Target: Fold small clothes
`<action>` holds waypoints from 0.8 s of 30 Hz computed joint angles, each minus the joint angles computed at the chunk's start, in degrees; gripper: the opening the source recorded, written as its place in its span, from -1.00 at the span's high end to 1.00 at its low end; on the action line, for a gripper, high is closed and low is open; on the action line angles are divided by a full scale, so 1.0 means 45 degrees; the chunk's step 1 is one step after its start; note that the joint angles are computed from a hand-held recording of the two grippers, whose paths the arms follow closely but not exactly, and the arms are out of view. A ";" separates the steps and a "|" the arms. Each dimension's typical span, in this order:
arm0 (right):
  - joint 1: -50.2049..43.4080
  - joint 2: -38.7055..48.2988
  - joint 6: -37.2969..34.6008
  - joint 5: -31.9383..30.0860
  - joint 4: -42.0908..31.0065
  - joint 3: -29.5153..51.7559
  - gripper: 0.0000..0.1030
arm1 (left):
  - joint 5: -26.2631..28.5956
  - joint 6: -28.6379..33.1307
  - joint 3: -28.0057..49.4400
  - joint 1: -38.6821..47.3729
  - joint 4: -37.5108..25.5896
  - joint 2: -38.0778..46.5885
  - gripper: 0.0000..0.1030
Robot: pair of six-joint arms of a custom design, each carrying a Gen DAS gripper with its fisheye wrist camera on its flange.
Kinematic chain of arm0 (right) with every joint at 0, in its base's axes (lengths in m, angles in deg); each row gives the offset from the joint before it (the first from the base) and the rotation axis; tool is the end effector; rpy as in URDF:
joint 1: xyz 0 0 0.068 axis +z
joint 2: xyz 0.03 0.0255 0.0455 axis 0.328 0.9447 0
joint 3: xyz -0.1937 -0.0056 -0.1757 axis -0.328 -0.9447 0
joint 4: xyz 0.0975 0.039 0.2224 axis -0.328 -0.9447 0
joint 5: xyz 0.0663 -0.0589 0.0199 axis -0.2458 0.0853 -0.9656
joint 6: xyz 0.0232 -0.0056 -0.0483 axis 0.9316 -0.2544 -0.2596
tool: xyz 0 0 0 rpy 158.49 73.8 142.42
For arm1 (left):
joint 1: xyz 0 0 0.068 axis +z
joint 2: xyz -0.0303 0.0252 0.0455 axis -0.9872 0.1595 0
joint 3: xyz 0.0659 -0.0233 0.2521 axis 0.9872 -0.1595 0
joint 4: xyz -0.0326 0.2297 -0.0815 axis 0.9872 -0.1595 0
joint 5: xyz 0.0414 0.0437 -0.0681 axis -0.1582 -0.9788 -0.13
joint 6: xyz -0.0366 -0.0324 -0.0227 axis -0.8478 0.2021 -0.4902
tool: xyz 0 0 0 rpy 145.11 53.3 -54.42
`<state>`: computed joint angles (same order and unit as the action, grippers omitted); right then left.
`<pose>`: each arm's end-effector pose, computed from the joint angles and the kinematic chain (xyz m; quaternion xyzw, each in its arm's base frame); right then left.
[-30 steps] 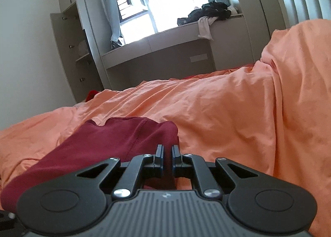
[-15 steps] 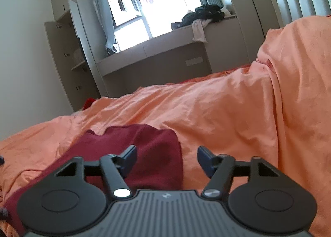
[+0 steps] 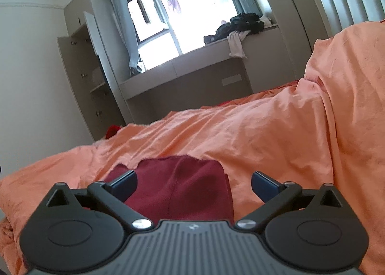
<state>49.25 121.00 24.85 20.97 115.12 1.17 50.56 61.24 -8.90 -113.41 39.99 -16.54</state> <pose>0.1936 0.1001 0.1434 0.0848 0.8090 0.1783 0.5537 0.2192 -0.1328 0.2379 0.2316 0.8534 -0.0447 0.4649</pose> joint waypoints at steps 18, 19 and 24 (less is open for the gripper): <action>0.3143 -0.1801 -0.6238 -0.1013 -0.1829 -0.1307 -1.00 | 0.4463 -0.3320 -0.2903 0.0995 1.1165 0.7186 -0.99; 0.2973 -0.1892 -0.6296 -0.1160 -0.2086 -0.1270 -1.00 | 0.4675 -0.3440 -0.3047 0.1119 1.1717 0.7557 -0.99; 0.1354 -0.3508 -0.6891 -0.3142 -0.3977 -0.1300 -1.00 | 0.6702 -0.4279 -0.3241 0.2330 1.3441 0.9118 -0.99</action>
<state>55.34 105.21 -6.16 6.83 97.22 -4.68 80.72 41.98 -23.49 -102.92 100.47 24.49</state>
